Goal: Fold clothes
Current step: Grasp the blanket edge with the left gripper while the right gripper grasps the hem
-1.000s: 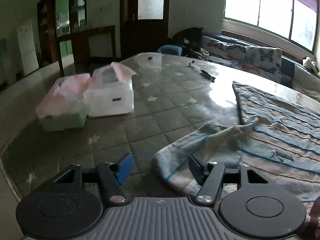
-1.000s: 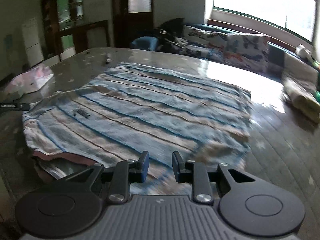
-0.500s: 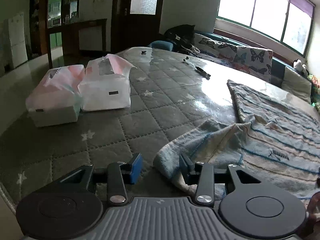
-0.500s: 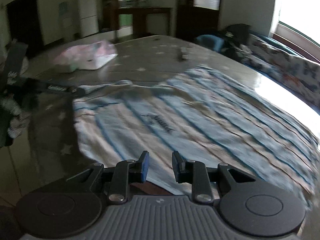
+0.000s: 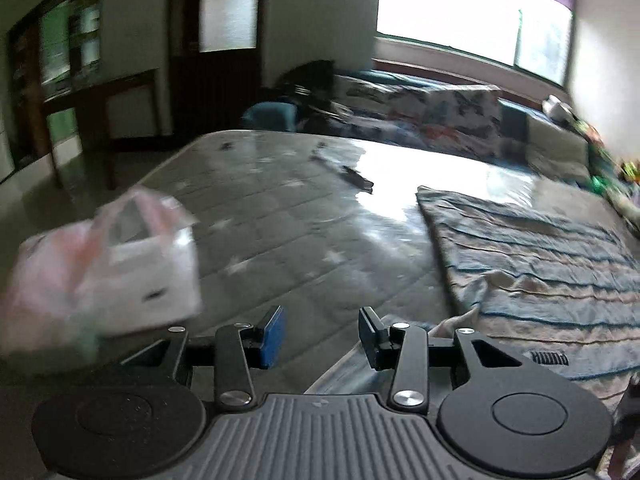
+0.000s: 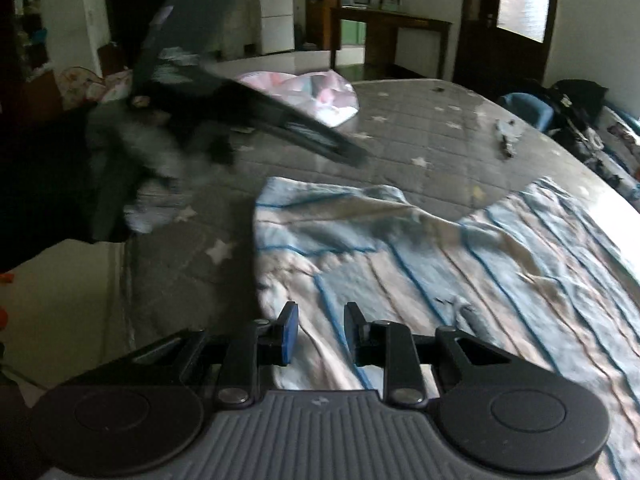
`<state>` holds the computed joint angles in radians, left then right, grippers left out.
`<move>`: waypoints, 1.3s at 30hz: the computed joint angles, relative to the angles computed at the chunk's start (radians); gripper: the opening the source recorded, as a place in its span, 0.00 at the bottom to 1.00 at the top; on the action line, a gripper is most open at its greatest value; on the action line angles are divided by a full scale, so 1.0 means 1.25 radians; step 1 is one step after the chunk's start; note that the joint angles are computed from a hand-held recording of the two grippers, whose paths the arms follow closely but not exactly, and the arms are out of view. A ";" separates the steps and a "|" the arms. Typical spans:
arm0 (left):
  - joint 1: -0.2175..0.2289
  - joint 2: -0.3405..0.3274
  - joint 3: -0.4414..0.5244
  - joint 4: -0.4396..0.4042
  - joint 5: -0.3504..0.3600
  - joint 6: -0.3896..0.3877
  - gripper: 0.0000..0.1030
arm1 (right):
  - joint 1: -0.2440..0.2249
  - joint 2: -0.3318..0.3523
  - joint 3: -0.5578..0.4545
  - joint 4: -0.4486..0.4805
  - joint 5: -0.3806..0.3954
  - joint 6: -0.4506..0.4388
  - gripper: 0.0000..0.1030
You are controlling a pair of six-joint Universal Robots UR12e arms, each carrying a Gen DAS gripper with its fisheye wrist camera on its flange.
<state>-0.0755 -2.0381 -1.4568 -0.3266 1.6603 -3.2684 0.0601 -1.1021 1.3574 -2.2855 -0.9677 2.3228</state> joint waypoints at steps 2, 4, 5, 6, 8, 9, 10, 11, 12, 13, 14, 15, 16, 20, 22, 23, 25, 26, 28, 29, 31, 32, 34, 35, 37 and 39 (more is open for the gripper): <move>0.001 -0.015 0.025 -0.030 -0.020 0.020 0.42 | 0.003 0.005 -0.005 0.010 0.012 -0.005 0.24; 0.005 -0.026 0.044 -0.053 -0.049 0.047 0.45 | 0.005 0.009 -0.010 0.020 0.021 -0.012 0.24; 0.005 -0.030 0.052 -0.066 -0.056 0.051 0.44 | 0.006 0.010 -0.012 0.024 0.026 -0.016 0.24; 0.006 -0.032 0.056 -0.074 -0.066 0.056 0.44 | 0.007 0.012 -0.014 0.029 0.030 -0.019 0.24; 0.009 -0.035 0.061 -0.086 -0.088 0.069 0.44 | 0.009 0.016 -0.018 0.038 0.037 -0.028 0.24; 0.010 -0.038 0.064 -0.094 -0.095 0.074 0.44 | 0.010 0.017 -0.020 0.042 0.039 -0.032 0.23; 0.011 -0.040 0.068 -0.104 -0.102 0.078 0.43 | 0.011 0.018 -0.022 0.046 0.039 -0.037 0.23; 0.012 -0.041 0.069 -0.106 -0.109 0.079 0.40 | 0.012 0.019 -0.023 0.048 0.039 -0.039 0.23; 0.014 -0.041 0.069 -0.106 -0.123 0.081 0.30 | 0.012 0.021 -0.023 0.050 0.039 -0.040 0.23; 0.017 -0.039 0.067 -0.106 -0.142 0.082 0.23 | 0.013 0.022 -0.024 0.051 0.039 -0.040 0.22; 0.017 -0.039 0.066 -0.104 -0.150 0.085 0.13 | 0.014 0.023 -0.025 0.053 0.039 -0.041 0.20; 0.016 -0.039 0.065 -0.103 -0.152 0.088 0.10 | 0.014 0.023 -0.025 0.055 0.040 -0.043 0.15; 0.015 -0.038 0.061 -0.094 -0.149 0.093 0.09 | 0.014 0.023 -0.024 0.056 0.043 -0.046 0.12; 0.010 -0.033 0.045 -0.051 -0.123 0.094 0.06 | 0.013 0.016 -0.012 0.052 0.048 -0.052 0.04; 0.008 -0.034 0.045 -0.039 -0.107 0.091 0.06 | 0.012 0.011 -0.001 0.042 0.049 -0.055 0.03; 0.006 -0.035 0.045 -0.037 -0.100 0.091 0.06 | 0.012 0.009 0.003 0.038 0.048 -0.059 0.03; 0.004 -0.038 0.047 -0.036 -0.087 0.090 0.06 | 0.012 0.006 0.011 0.029 0.044 -0.071 0.03; 0.004 -0.039 0.047 -0.038 -0.086 0.086 0.06 | 0.012 0.005 0.014 0.025 0.043 -0.074 0.03; 0.006 -0.040 0.045 -0.033 -0.089 0.069 0.06 | 0.012 0.004 0.017 0.021 0.043 -0.075 0.03; 0.008 -0.038 0.043 -0.035 -0.094 0.057 0.06 | 0.012 0.004 0.018 0.019 0.043 -0.075 0.03; 0.014 -0.035 0.043 -0.046 -0.107 0.021 0.07 | 0.011 0.003 0.019 0.019 0.043 -0.077 0.04; 0.016 -0.032 0.041 -0.045 -0.110 0.006 0.07 | 0.011 0.003 0.018 0.023 0.044 -0.073 0.06; 0.017 -0.025 0.032 -0.036 -0.098 -0.016 0.09 | 0.009 0.004 0.014 0.029 0.050 -0.063 0.08; 0.017 -0.019 0.024 -0.032 -0.087 -0.028 0.09 | 0.007 0.005 0.011 0.030 0.054 -0.057 0.08; 0.019 -0.004 0.007 -0.023 -0.074 -0.053 0.11 | 0.001 0.005 0.006 0.028 0.064 -0.040 0.08; 0.022 0.018 -0.021 -0.019 -0.056 -0.085 0.26 | -0.005 0.002 0.007 0.015 0.070 -0.027 0.09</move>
<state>-0.0486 -2.0162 -1.4825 -0.3507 1.5904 -3.3750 0.0540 -1.0992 1.3660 -2.2669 -0.8798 2.2894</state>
